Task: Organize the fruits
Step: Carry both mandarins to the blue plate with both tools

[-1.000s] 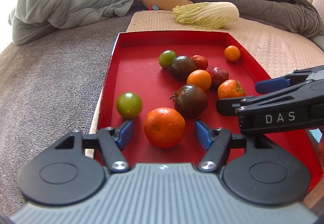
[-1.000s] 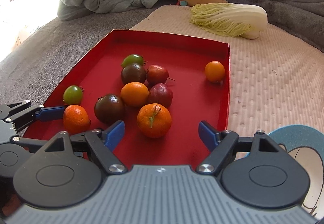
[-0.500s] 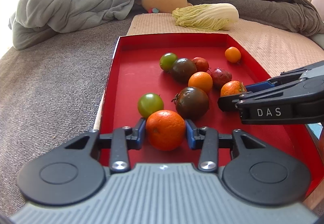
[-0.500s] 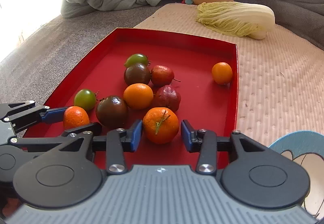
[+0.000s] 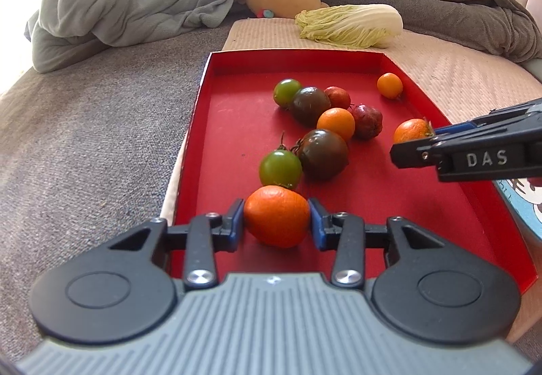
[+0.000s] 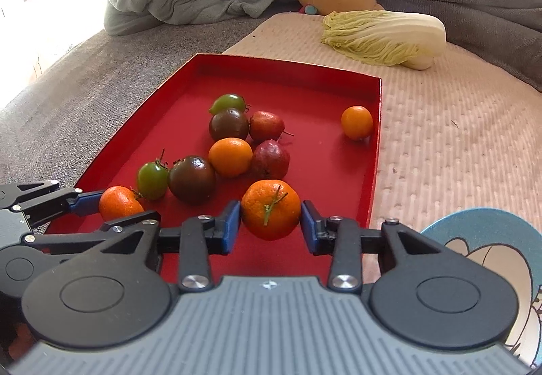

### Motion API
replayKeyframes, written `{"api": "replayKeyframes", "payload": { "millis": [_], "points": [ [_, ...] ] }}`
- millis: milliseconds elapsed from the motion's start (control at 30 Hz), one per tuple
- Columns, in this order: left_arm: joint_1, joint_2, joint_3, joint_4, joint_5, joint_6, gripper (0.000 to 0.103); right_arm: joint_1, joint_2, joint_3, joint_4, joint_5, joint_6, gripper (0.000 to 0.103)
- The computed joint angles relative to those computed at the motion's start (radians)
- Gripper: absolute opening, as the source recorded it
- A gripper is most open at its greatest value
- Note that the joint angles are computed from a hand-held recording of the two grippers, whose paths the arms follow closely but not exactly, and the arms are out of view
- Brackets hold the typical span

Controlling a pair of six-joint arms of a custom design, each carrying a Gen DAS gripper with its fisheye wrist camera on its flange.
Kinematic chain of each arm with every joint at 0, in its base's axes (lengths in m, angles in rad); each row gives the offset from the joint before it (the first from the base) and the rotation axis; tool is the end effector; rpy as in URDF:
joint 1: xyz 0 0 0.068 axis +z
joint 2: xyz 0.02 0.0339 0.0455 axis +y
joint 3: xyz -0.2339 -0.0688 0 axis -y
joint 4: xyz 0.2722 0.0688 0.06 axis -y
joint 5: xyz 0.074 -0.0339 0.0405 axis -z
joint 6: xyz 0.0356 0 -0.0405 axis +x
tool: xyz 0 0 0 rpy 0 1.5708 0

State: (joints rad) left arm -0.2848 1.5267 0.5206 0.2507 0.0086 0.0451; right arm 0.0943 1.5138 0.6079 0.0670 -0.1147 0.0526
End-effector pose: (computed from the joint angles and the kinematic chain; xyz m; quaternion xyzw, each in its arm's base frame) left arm 0.2742 -0.0806 0.0742 0.1524 0.9053 -0.0513 0.3932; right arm 0.2932 0.0318 0.0885 -0.0399 0.9316 0.0796 0.3524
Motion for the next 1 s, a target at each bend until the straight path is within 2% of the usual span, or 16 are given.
{"api": "replayKeyframes", "payload": {
  "millis": [400, 1000],
  "points": [
    [-0.055, -0.148, -0.079, -0.076, -0.075, -0.048, 0.042, -0.046, -0.239, -0.117, -0.105, -0.047, -0.037, 0.044],
    [-0.161, -0.327, -0.146, -0.187, -0.154, -0.128, 0.042, -0.189, -0.613, -0.222, -0.332, -0.141, -0.098, 0.044]
  ]
}}
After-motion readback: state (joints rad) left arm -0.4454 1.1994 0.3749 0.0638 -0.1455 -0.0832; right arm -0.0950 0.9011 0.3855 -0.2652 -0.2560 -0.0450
